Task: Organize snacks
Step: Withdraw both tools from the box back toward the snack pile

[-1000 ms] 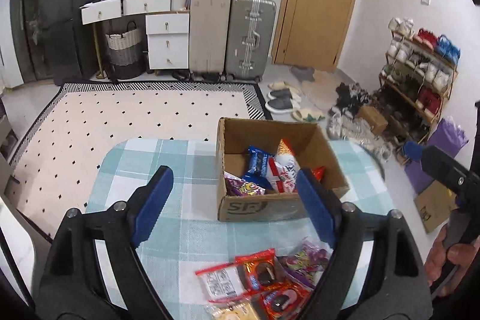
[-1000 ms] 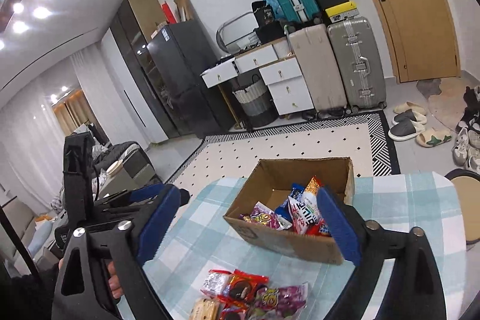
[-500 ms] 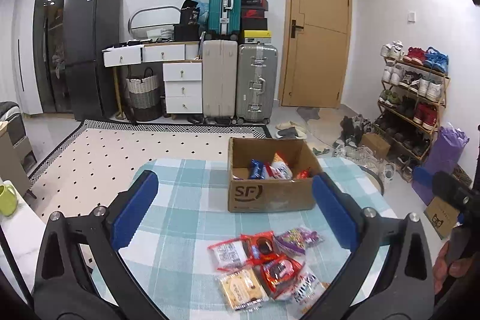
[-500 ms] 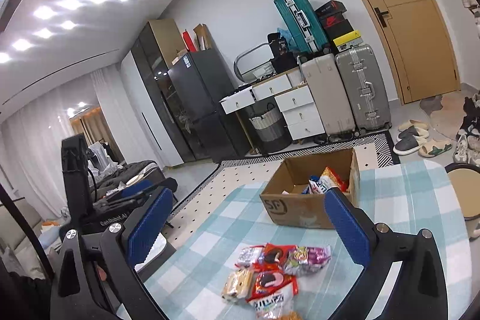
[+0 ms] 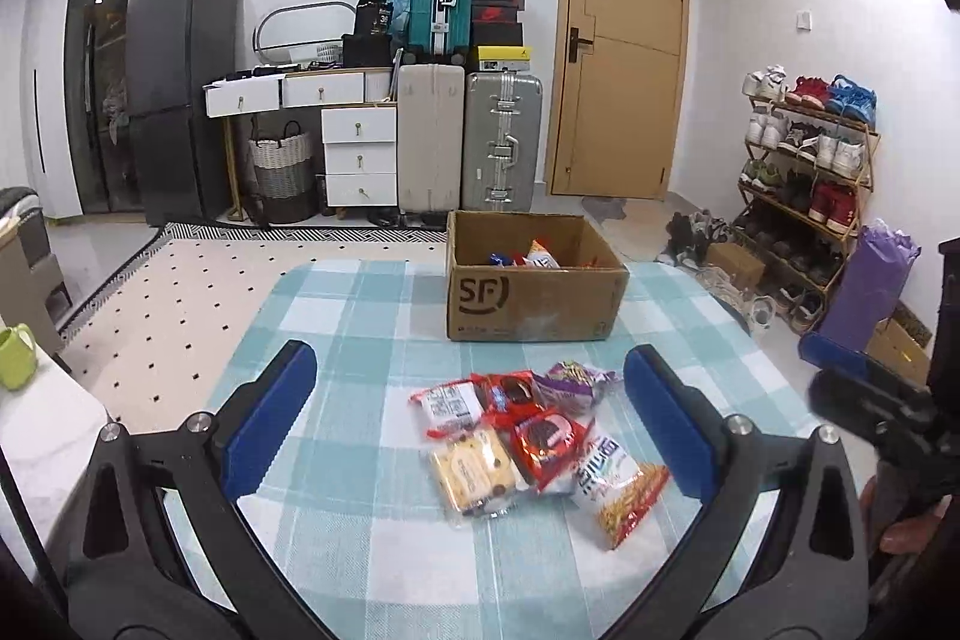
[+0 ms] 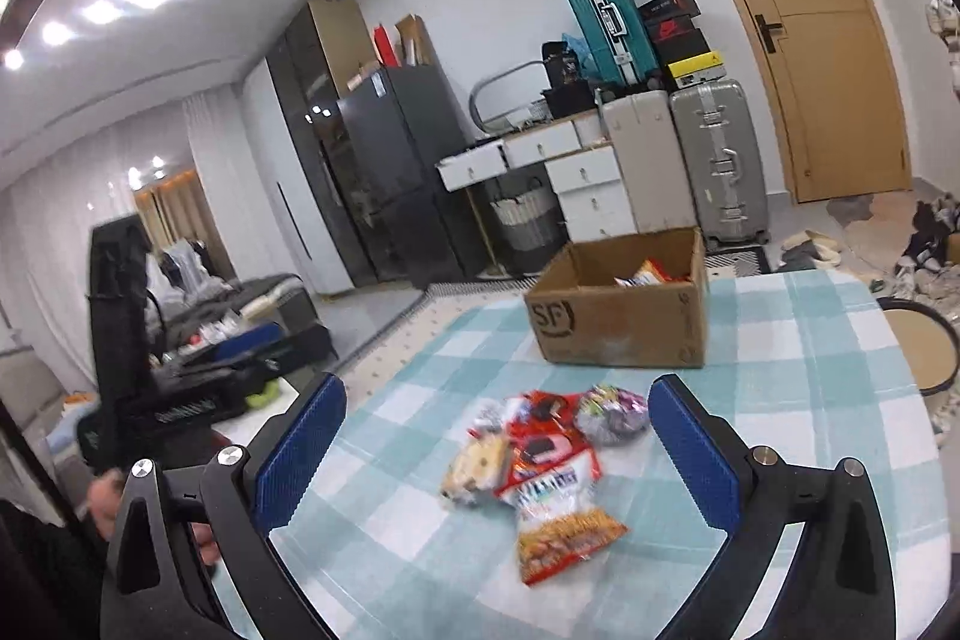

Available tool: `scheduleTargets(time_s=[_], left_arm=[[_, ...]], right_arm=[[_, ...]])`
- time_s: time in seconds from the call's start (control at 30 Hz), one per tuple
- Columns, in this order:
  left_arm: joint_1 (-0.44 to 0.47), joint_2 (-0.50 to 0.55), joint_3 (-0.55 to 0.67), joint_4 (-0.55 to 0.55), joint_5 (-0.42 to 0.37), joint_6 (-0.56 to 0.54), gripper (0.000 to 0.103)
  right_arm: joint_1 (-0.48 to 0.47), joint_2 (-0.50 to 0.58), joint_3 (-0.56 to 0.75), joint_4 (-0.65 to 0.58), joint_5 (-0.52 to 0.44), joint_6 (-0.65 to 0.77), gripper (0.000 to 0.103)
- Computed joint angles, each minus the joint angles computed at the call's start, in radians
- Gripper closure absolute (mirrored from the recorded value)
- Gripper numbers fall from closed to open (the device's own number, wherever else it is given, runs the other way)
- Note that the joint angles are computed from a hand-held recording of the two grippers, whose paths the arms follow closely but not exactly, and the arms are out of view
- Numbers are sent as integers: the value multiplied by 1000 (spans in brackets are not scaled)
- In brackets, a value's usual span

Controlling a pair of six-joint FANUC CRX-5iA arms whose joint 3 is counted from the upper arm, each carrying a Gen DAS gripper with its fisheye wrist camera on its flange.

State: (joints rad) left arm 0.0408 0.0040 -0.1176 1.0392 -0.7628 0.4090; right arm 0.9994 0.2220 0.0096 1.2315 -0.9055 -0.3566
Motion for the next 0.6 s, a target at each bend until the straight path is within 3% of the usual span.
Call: scheduleTargets(time_s=[0.13, 0.3, 0.43, 0.53, 0.6], left_arm=[[-1, -7, -49, -6, 25, -40, 1], [0, 46, -43, -33, -17, -12, 1], [-3, 77, -58, -13, -24, -43, 1], [5, 115, -44, -20, -66, -25, 1], [-3, 130, -45, -31, -42, -28, 1]], right_arm=[[24, 34, 33, -87, -40, 97, 0], [27, 70, 52, -142, -44, 132, 0], [6, 60, 1, -116, 38, 74, 1], [-2, 66, -11, -103, 47, 44, 1], [-11, 74, -12, -117, 66, 51, 1]])
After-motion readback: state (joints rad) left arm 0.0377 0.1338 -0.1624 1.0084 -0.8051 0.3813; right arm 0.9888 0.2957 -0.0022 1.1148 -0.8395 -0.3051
